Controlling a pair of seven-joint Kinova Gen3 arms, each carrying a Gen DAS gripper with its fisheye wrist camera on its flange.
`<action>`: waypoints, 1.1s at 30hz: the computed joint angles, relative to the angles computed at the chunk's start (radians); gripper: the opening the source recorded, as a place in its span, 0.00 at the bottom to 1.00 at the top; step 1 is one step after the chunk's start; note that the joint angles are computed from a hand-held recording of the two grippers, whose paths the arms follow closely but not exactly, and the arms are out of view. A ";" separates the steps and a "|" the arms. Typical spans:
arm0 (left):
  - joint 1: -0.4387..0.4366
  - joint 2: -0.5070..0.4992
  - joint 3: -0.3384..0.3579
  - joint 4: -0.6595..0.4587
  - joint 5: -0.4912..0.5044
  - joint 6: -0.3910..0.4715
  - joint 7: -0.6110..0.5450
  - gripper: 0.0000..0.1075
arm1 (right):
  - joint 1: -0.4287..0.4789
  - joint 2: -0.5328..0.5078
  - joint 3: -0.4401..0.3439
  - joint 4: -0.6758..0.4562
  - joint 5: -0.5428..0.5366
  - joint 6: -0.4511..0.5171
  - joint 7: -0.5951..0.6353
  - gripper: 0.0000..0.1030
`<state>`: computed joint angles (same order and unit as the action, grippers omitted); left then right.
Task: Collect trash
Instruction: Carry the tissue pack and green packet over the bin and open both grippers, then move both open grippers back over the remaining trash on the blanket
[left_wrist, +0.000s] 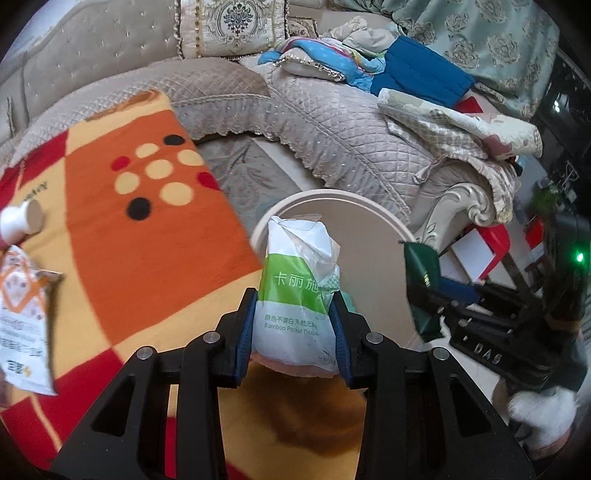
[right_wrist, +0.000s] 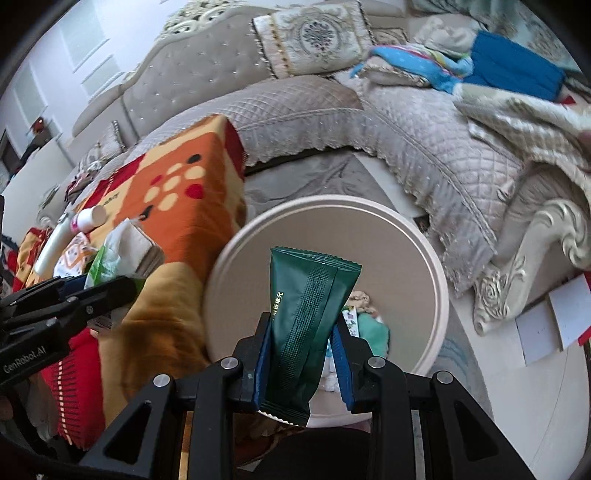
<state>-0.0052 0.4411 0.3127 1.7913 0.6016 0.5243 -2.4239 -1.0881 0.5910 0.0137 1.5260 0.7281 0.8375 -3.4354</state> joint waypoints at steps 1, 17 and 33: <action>0.002 0.008 0.004 -0.005 0.008 0.000 0.003 0.33 | 0.001 0.000 0.001 0.007 0.000 -0.007 -0.008 0.28; -0.022 0.058 0.018 -0.038 0.074 0.049 -0.037 0.58 | 0.032 0.008 0.005 0.037 -0.043 -0.039 -0.045 0.52; -0.044 0.028 0.009 0.001 0.065 -0.003 -0.020 0.58 | 0.015 0.032 0.006 -0.039 -0.059 0.011 0.017 0.52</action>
